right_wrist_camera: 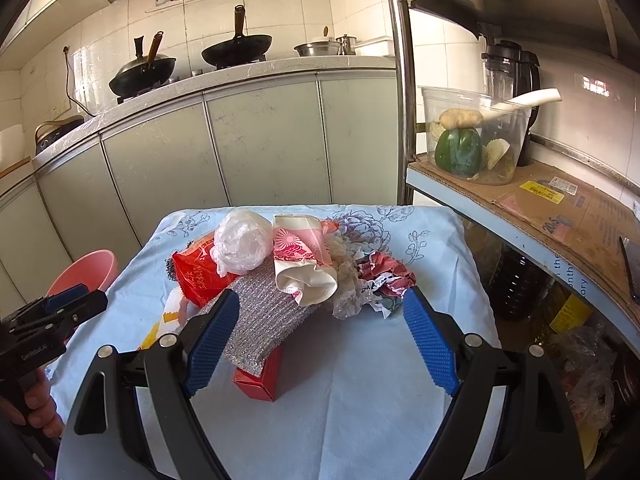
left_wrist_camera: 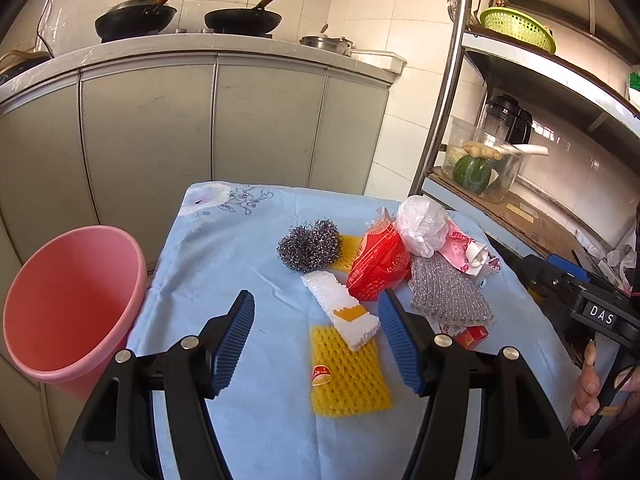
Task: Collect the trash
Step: 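Grasp the red snack bag with the left tool while the right tool grasps the white plastic bag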
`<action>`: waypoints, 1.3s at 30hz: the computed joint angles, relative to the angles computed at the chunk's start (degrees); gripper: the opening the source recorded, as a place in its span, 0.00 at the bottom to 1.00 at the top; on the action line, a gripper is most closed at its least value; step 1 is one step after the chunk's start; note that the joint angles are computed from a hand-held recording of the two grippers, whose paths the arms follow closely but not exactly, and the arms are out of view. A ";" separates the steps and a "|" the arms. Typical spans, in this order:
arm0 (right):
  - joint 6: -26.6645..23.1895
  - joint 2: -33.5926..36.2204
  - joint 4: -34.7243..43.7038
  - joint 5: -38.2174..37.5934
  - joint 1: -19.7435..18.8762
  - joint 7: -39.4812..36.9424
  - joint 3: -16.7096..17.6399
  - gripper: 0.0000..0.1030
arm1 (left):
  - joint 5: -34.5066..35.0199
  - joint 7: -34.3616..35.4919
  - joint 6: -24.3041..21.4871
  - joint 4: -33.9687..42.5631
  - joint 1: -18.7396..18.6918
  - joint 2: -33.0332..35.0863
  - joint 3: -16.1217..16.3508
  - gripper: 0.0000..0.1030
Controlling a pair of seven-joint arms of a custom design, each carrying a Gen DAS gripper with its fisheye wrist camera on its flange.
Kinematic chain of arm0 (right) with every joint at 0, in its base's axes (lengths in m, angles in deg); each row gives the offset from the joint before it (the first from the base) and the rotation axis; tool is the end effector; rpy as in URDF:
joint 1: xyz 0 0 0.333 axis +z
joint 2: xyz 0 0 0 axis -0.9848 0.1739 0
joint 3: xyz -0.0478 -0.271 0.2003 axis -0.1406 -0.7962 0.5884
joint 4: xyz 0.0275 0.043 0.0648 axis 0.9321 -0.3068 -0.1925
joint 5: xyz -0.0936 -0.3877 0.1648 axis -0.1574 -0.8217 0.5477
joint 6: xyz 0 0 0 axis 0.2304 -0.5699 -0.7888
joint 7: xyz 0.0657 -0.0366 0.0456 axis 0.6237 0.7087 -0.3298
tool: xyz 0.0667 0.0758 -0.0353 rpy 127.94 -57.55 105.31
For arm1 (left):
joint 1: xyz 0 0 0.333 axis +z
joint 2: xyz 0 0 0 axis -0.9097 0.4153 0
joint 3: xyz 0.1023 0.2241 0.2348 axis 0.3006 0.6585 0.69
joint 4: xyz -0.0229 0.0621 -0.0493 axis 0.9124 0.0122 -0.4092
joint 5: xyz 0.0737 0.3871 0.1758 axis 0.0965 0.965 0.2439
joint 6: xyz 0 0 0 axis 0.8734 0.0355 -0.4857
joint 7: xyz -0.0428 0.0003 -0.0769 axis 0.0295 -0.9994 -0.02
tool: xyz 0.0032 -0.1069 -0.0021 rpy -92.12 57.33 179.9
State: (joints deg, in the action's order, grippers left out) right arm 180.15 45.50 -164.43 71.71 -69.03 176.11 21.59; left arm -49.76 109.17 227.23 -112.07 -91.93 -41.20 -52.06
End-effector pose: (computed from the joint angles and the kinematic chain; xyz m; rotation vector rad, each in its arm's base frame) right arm 0.4184 0.1076 0.3569 -1.5786 1.5784 -0.7125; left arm 0.4195 -0.2766 0.3420 -1.5902 1.8213 -1.1053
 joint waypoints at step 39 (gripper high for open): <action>-1.68 8.31 9.83 -27.24 -1.64 14.85 -7.10 0.82 | 11.97 2.43 -10.81 16.30 1.53 11.29 1.71 0.23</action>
